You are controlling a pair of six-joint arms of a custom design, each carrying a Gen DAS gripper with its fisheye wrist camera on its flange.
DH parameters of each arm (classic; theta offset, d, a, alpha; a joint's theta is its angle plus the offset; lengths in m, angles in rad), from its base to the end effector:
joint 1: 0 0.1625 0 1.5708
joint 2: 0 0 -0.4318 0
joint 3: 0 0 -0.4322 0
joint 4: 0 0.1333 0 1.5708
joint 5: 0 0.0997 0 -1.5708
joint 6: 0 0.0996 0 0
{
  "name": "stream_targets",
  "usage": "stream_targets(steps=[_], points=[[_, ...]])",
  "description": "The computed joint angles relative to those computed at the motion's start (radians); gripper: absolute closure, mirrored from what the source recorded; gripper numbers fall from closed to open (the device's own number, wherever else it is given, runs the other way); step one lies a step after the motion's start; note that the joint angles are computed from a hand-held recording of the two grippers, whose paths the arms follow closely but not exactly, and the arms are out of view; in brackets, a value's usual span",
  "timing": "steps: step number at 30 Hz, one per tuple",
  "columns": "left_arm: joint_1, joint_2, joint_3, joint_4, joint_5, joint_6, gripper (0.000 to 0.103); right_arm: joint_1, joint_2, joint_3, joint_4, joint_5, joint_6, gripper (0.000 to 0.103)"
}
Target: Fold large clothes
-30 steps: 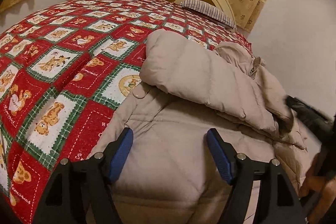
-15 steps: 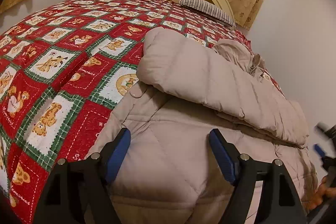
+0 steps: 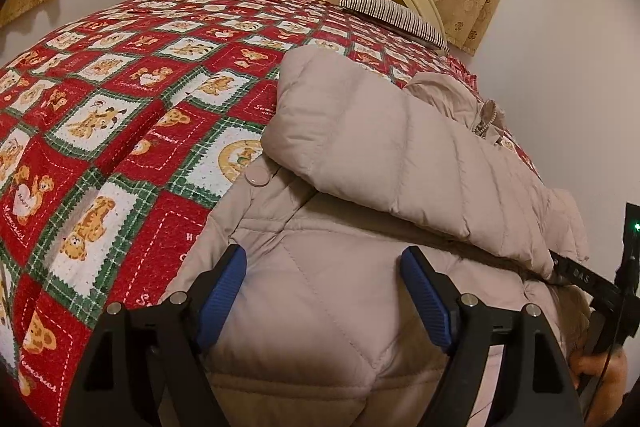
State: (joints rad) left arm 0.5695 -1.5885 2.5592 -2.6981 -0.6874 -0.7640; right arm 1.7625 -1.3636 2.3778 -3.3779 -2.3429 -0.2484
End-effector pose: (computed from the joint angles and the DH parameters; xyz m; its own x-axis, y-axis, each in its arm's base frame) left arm -0.1770 -0.3630 0.1907 -0.8959 -0.0295 -0.4434 0.2937 0.7093 -0.6408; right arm 0.1461 -0.4178 0.2390 -0.7406 0.1712 0.6497 -0.3258 0.7542 -0.5702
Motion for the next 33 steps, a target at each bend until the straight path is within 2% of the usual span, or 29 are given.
stream_targets(steps=[2, 4, 9, 13, 17, 21, 22, 24, 27, 30, 33], points=[[0.0, 0.002, -0.002, 0.004, -0.001, 0.002, 0.022, 0.015, -0.007, 0.008, 0.017, -0.032, 0.005, 0.058], [0.0, 0.002, -0.003, 0.01, 0.0, 0.003, 0.021, 0.025, 0.017, 0.015, -0.033, -0.061, -0.049, 0.056], [-0.001, -0.001, 0.0, -0.001, -0.004, 0.004, 0.021, 0.034, 0.046, 0.002, -0.065, -0.103, -0.073, 0.051], [-0.01, -0.017, 0.005, 0.021, -0.005, -0.005, 0.021, 0.048, -0.003, 0.016, 0.048, -0.108, -0.013, 0.046], [-0.04, -0.05, 0.002, 0.129, 0.012, -0.038, 0.021, 0.057, -0.074, 0.045, 0.147, -0.092, 0.044, 0.034], [-0.11, -0.126, -0.007, 0.324, 0.031, -0.093, 0.021, 0.077, -0.146, 0.103, 0.061, -0.037, 0.045, 0.034], [-0.117, -0.138, -0.011, 0.332, 0.022, -0.082, 0.021, 0.083, -0.166, 0.115, 0.048, -0.027, 0.038, 0.034], [-0.12, -0.155, -0.025, 0.303, 0.001, -0.026, 0.021, 0.092, -0.191, 0.116, 0.052, -0.022, 0.026, 0.034], [-0.104, -0.129, -0.08, 0.243, 0.008, 0.053, 0.021, 0.101, -0.215, 0.084, 0.101, -0.016, 0.025, 0.034], [-0.054, -0.032, -0.164, 0.126, 0.024, 0.133, 0.021, 0.092, -0.24, 0.038, 0.177, 0.028, 0.071, 0.034], [0.004, 0.086, -0.265, 0.096, 0.033, 0.158, 0.021, 0.083, -0.222, -0.016, 0.215, 0.059, 0.104, 0.034]])
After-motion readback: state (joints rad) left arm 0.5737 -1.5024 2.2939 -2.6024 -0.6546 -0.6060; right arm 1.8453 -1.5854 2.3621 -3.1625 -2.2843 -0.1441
